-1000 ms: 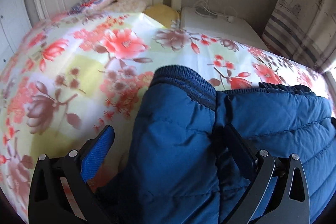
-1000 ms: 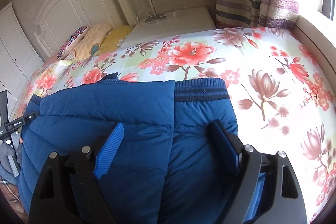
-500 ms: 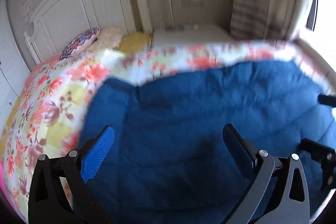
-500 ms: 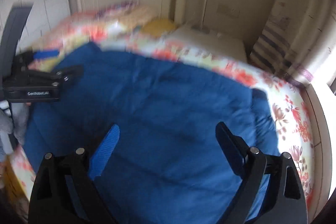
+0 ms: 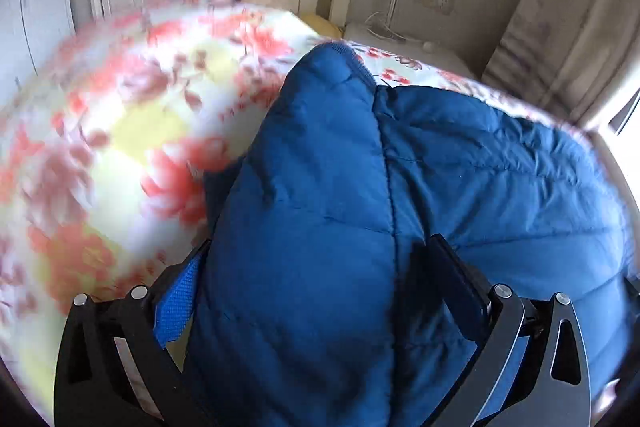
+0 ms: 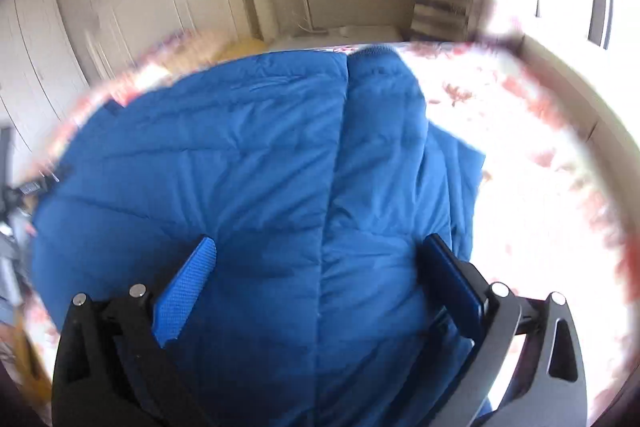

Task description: Fold large clothes

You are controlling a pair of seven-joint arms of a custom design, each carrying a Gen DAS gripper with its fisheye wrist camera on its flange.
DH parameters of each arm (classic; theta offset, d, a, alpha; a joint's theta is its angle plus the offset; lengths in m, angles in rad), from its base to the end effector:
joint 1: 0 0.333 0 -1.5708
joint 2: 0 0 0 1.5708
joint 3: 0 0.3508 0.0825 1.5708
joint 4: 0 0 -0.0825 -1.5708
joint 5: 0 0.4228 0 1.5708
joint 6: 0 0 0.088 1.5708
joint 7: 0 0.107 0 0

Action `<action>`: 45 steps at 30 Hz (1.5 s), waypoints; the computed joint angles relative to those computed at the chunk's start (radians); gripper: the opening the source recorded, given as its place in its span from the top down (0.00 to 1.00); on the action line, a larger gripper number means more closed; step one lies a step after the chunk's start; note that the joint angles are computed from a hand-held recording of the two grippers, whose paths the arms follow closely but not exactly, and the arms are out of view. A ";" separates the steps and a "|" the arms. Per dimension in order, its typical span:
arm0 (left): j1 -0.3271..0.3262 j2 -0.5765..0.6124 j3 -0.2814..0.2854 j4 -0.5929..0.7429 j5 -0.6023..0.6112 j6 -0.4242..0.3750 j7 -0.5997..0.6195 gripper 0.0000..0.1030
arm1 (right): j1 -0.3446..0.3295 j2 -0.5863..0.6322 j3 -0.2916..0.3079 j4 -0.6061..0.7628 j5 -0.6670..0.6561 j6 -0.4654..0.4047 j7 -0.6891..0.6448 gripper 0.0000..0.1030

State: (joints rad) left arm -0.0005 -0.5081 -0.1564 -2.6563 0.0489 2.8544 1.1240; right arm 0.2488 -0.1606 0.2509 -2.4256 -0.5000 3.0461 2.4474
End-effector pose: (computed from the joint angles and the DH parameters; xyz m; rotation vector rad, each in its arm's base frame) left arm 0.4318 -0.0745 0.4907 -2.0562 1.6140 -0.7737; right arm 0.4507 0.2922 0.4599 -1.7869 1.5914 -0.4354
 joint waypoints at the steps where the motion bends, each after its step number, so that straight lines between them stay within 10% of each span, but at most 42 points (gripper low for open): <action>1: 0.008 0.005 -0.010 0.010 0.010 -0.017 -0.003 0.04 | -0.020 0.002 0.027 0.020 -0.041 -0.046 0.031 0.02; 10: 0.057 -0.024 -0.070 -0.011 0.093 -0.010 -0.071 0.04 | 0.030 -0.030 0.004 0.034 -0.065 -0.158 0.078 0.03; 15: 0.107 -0.033 -0.123 -0.004 0.180 -0.022 -0.136 0.04 | -0.005 -0.124 0.111 0.069 -0.318 -0.267 0.299 0.04; 21: 0.073 -0.028 -0.080 -0.009 0.181 -0.008 -0.137 0.04 | 0.122 0.007 0.062 0.158 -0.230 -0.308 0.090 0.04; 24: 0.081 -0.032 -0.089 -0.015 0.191 0.004 -0.145 0.04 | 0.106 0.030 0.021 0.110 -0.334 -0.141 0.194 0.02; 33: 0.089 -0.034 -0.095 -0.017 0.199 0.012 -0.150 0.04 | 0.127 0.030 0.004 0.108 -0.347 -0.155 0.197 0.02; 42: 0.015 -0.029 -0.065 0.116 0.178 -0.082 -0.096 0.04 | 0.142 0.045 0.009 0.251 -0.268 -0.272 0.113 0.03; 45: 0.073 0.057 -0.146 0.236 0.271 -0.128 -0.125 0.04 | 0.179 0.183 -0.012 0.441 -0.216 -0.365 -0.005 0.03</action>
